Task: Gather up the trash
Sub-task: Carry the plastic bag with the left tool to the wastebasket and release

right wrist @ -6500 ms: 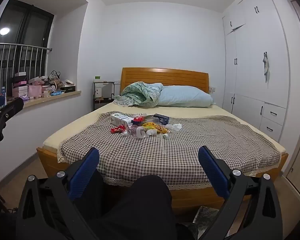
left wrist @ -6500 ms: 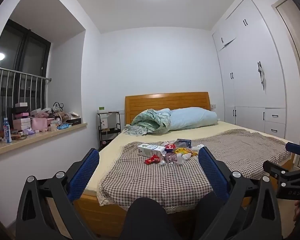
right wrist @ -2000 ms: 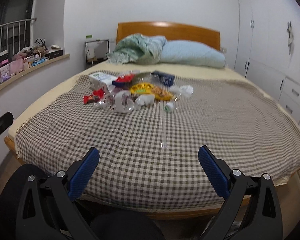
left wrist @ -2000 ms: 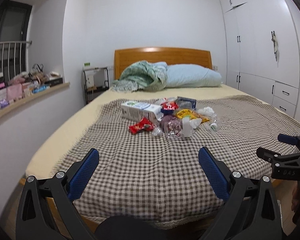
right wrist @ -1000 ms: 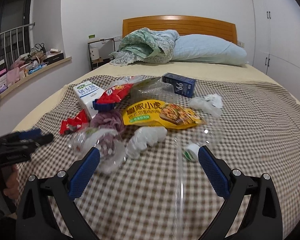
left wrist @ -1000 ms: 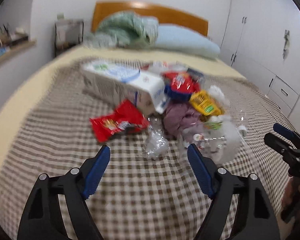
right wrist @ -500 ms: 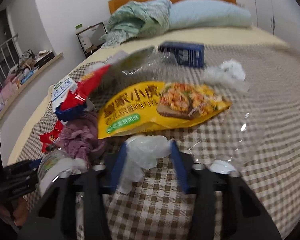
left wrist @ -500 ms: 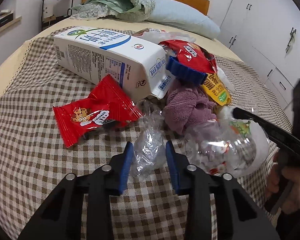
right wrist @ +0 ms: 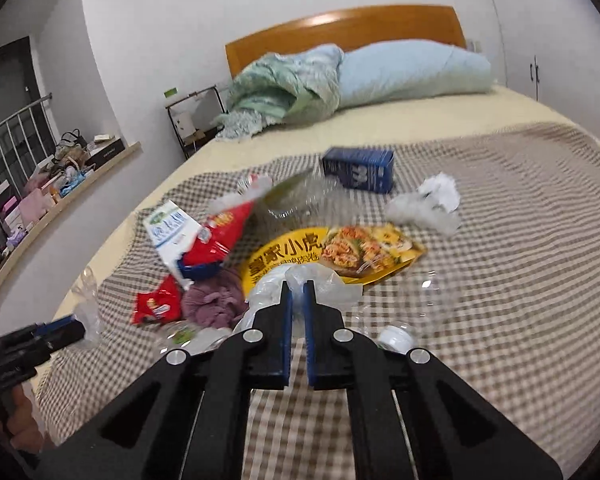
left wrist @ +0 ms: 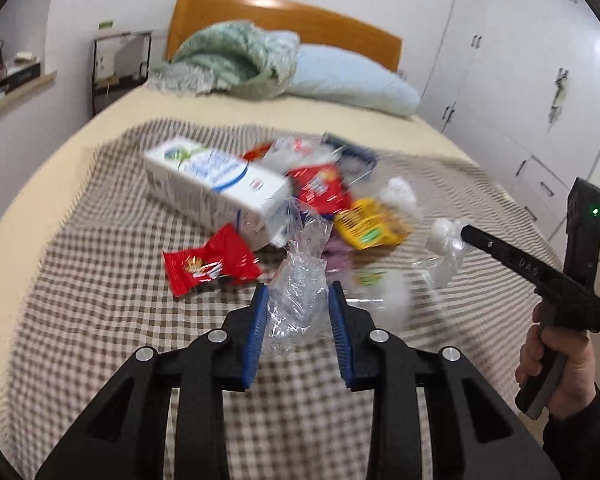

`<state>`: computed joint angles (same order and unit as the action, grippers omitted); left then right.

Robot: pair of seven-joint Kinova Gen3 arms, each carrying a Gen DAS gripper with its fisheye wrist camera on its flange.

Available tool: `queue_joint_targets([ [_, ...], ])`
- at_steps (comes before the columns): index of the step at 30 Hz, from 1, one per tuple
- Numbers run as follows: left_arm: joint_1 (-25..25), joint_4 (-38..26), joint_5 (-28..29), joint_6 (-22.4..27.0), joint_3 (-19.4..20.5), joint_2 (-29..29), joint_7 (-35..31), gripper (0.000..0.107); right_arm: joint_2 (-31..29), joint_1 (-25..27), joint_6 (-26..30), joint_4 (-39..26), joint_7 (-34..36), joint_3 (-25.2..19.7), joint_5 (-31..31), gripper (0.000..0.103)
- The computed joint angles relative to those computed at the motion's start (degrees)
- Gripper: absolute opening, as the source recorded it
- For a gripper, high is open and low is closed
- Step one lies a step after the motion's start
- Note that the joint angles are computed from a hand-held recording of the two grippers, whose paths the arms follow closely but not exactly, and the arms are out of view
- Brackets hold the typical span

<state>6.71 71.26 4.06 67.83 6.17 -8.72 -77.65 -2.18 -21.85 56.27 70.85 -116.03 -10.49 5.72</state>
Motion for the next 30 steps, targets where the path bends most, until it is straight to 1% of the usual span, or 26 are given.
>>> queue_joint_targets([
  [3,0.78,-3.69,-1.63,3.26,2.09,-1.56,1.52,0.028,-3.80,0.37,2.74,-0.84,-1.00,-0.56,1.23,0.006],
  [6,1.76,-8.15,-4.72,7.25,5.89,-2.84,3.81,0.028,-7.66,1.89,5.76,-1.73,0.33,-0.21,-0.25,0.006],
  [7,2.99,-9.13,-6.10,7.96,6.48,-2.90,4.61,0.028,-9.62,2.73,7.29,-1.93,0.87,-0.02,-0.38,0.006],
  [9,7.94,-11.85,-10.07,9.91,7.30,-2.65,7.39,0.028,-12.52,4.63,9.28,-2.09,1.86,0.36,-0.76,0.006],
  [11,13.25,-14.85,-14.71,11.97,9.25,-1.73,11.02,0.028,-15.38,6.44,10.65,-1.59,3.09,1.47,-1.86,0.006],
  [12,15.55,-16.60,-17.04,13.01,11.27,-0.92,12.90,0.028,-17.55,7.47,11.88,-1.36,3.88,2.62,-2.38,0.006],
  [14,20.79,-18.60,-21.62,14.16,13.59,0.89,16.01,0.028,-20.31,9.29,13.66,-0.98,5.37,4.24,-3.15,0.006],
  [17,28.63,-22.99,-28.61,16.23,19.05,5.43,20.53,0.028,-24.90,11.51,17.40,-0.58,8.32,8.64,-4.30,0.006],
  [18,31.29,-24.61,-30.94,17.17,20.19,7.06,21.79,0.028,-26.54,12.42,19.02,-0.53,9.78,10.73,-4.65,0.006],
  [22,41.53,-31.47,-40.26,19.67,26.76,15.44,25.17,0.028,-30.38,14.77,23.90,-0.62,14.49,16.56,-4.92,0.006],
  [24,43.62,-34.27,-44.92,20.56,31.91,19.57,25.81,0.028,-31.91,15.51,25.94,-0.12,16.92,19.31,-4.49,0.006],
  [25,45.55,-36.15,-47.25,21.14,33.93,22.03,25.95,0.028,-32.84,15.87,26.85,0.62,18.13,20.83,-4.07,0.006],
  [27,47.15,-38.75,-51.82,22.07,39.24,26.38,26.42,0.028,-34.46,16.40,28.01,2.38,19.85,23.43,-3.61,0.006],
  [28,48.45,-39.86,-53.12,22.02,40.85,28.68,26.60,0.028,-35.51,16.63,28.28,4.10,20.53,24.81,-3.37,0.006],
  [30,50.98,-42.46,-52.94,22.12,42.00,33.54,26.68,0.028,-37.15,16.80,28.55,7.52,21.87,27.06,-2.96,0.006],
])
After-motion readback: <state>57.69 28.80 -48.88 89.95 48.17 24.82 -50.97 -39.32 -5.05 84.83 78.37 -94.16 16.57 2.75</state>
